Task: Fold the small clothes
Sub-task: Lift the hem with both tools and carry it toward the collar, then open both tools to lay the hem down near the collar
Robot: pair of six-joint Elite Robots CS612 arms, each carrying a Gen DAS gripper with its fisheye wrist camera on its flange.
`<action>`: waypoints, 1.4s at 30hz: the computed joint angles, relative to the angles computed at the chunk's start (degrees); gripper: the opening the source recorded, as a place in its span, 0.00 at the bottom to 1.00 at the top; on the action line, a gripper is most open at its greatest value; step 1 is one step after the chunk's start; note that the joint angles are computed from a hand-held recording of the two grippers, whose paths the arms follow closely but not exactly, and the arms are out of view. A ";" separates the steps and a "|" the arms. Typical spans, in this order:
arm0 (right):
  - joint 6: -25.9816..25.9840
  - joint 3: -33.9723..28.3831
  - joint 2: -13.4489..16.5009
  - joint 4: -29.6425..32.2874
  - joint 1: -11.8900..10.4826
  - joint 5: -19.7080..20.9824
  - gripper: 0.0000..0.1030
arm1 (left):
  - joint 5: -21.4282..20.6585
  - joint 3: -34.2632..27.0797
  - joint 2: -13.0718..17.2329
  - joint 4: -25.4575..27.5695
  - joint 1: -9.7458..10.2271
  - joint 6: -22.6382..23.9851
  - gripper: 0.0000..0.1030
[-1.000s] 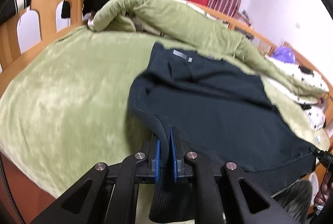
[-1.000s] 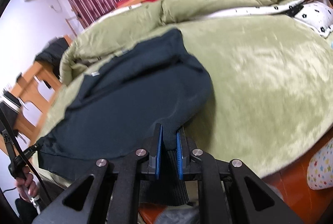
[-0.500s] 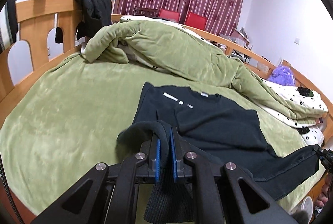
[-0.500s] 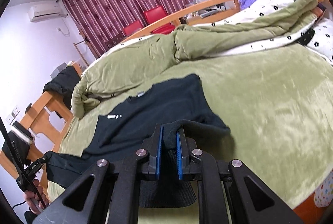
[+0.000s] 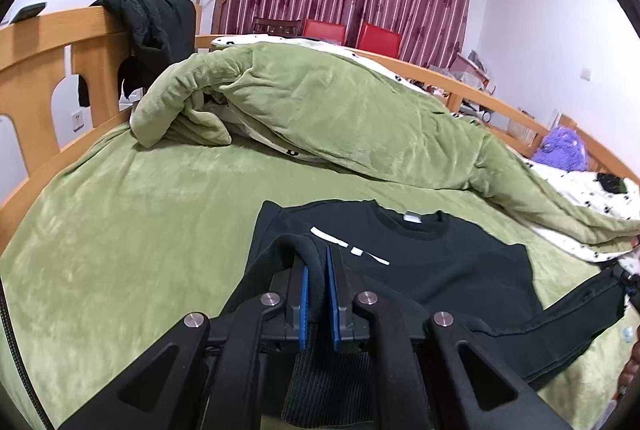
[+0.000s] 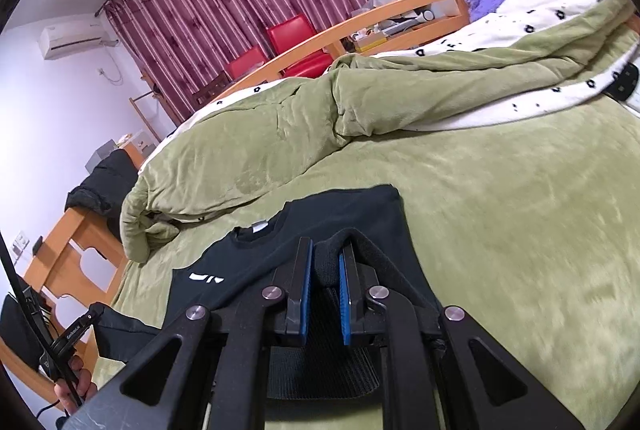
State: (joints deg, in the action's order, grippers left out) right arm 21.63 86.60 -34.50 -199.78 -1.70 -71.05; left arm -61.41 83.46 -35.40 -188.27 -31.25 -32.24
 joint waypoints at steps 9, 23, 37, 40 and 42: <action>-2.03 -11.26 6.07 7.57 0.93 -1.08 0.11 | -1.93 -8.27 5.23 7.26 1.96 0.07 0.08; -1.26 -16.18 10.20 15.29 0.76 -1.06 0.26 | -4.74 -10.79 6.69 15.03 2.53 -0.57 0.30; -10.96 -9.04 5.81 11.28 2.15 -3.68 0.44 | -2.55 -5.31 4.42 9.90 0.11 0.29 0.56; -13.55 -7.89 5.35 11.92 2.60 -4.79 0.44 | -0.99 -3.93 3.88 9.95 -0.47 0.13 0.56; -14.14 -6.86 5.08 11.58 2.71 -5.17 0.44 | -0.55 -2.99 3.50 9.48 -0.76 -0.24 0.56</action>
State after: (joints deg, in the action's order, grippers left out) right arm 7.50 79.73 -29.42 -188.20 1.01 -76.21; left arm -61.96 80.48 -31.90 -178.79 -32.01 -32.48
